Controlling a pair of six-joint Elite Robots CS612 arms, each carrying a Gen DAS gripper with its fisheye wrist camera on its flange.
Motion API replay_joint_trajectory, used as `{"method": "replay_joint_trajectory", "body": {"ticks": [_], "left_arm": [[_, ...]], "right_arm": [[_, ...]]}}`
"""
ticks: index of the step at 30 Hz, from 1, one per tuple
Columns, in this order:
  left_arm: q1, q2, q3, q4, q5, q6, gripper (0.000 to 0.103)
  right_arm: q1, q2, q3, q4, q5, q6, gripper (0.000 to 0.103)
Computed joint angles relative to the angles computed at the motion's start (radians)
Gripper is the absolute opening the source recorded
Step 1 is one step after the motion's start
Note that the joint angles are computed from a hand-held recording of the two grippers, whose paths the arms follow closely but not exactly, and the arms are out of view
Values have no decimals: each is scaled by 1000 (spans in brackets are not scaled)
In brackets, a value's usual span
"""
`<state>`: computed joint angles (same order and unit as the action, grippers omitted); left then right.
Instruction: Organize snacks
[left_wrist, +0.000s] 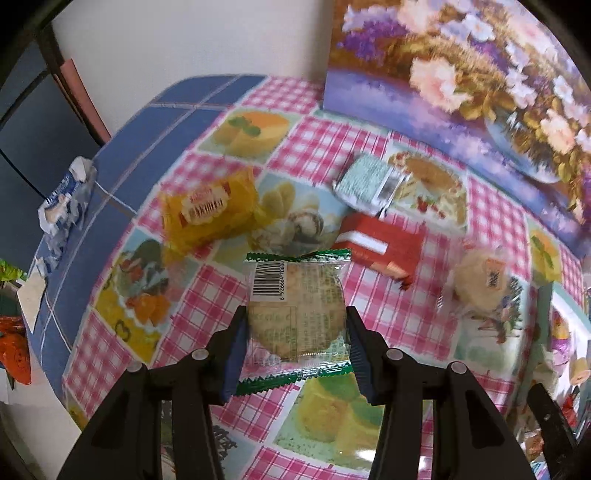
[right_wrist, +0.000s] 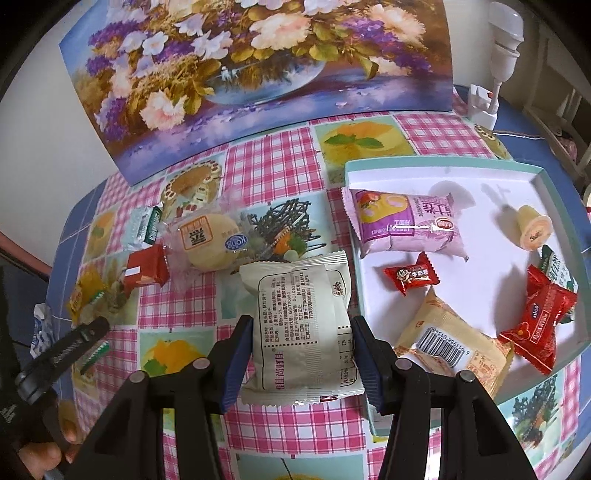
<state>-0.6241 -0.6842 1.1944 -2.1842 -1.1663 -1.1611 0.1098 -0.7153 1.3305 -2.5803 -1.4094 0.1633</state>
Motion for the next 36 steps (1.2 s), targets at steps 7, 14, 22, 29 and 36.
{"method": "replay_joint_trajectory", "body": {"ticks": [7,14,22,29,36], "left_arm": [[-20,-9,-14,-44,69,48,52],[-40,-8,-39,-71,121,100,52],[-63,3,-73,-115,151,179,52],[-78,18,-105,-129,156,218,52],[-96,50,-163,-122,152,274,52]], "right_arm": [[-6,-11,8,-22,-15,4,56],[-15,-25,21,-49,-47,16,56],[-35,-42,38,-86,-81,36,56],[-54,-51,48,-100,-105,58,56],[-74,-55,55,-108,-128,86,56]]}}
